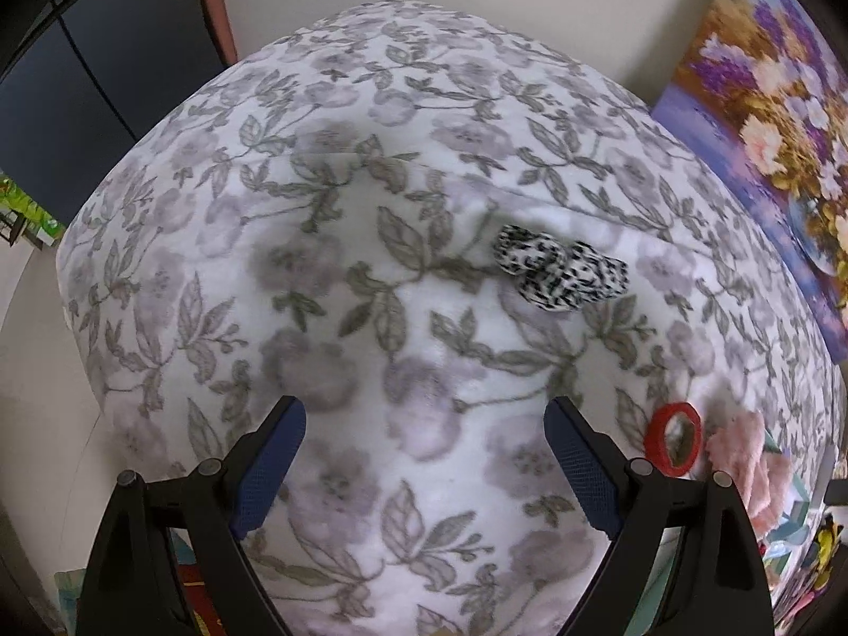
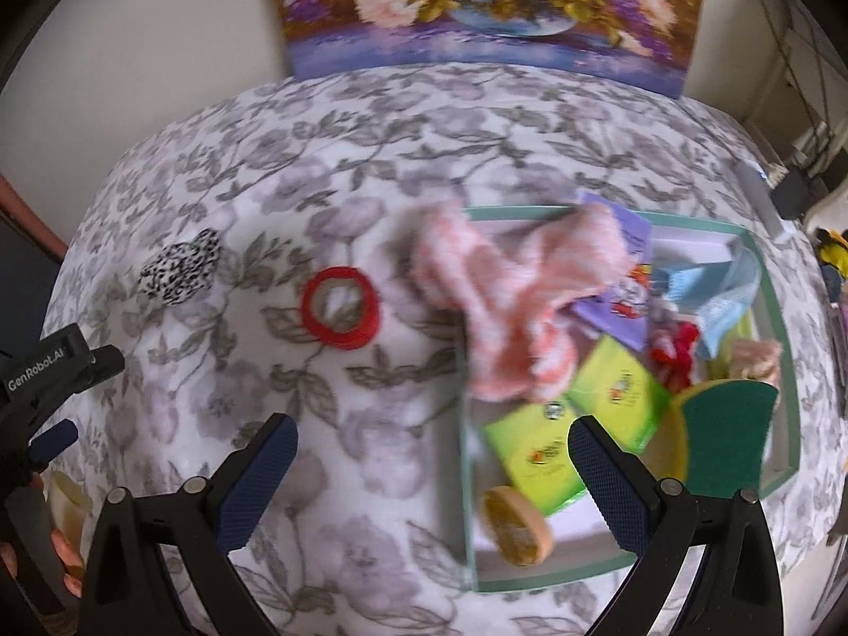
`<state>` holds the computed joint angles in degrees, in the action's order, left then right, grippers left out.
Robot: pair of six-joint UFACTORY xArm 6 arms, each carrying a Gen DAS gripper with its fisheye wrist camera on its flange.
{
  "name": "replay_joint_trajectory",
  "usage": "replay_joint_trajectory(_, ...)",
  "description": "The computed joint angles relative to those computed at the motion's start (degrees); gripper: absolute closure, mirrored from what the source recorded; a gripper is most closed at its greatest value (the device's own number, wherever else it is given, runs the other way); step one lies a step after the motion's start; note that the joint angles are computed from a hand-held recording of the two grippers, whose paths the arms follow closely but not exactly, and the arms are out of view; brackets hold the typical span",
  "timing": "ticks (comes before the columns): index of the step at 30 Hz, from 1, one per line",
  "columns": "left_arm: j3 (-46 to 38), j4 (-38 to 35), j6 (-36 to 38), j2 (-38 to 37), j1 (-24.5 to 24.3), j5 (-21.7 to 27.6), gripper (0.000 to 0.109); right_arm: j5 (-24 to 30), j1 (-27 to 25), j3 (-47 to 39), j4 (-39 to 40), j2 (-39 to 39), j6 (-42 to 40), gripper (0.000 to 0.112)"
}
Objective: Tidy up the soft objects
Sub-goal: 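Move both tools back toward the leopard scrunchie and red hair tie, then grasp the leopard scrunchie with the left tool while the right tool grasps the red hair tie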
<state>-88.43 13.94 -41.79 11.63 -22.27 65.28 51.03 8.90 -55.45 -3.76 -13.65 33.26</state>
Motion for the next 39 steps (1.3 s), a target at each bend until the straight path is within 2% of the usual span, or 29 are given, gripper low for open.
replay_joint_trajectory(18, -0.66, -0.85, 0.53, 1.18, 3.39, -0.12, 0.017, -3.12, 3.21, -4.44, 3.48, 7.07, -2.17, 0.009)
replay_joint_trajectory(29, -6.88, -2.79, 2.69, 7.48, 4.02, -0.93, 0.017, -7.49, 1.40, -7.12, 9.73, 12.76, -7.07, 0.009)
replay_joint_trajectory(33, -10.64, -5.22, 4.81, 10.61, 4.24, 0.53, 0.017, -8.76, 0.59, -8.07, 10.71, 14.64, -7.60, 0.009)
replay_joint_trajectory(39, -14.07, -7.74, 6.68, 13.64, 4.60, -0.02, 0.017, -10.39, -0.08, -9.28, 14.02, 17.39, -9.77, 0.009)
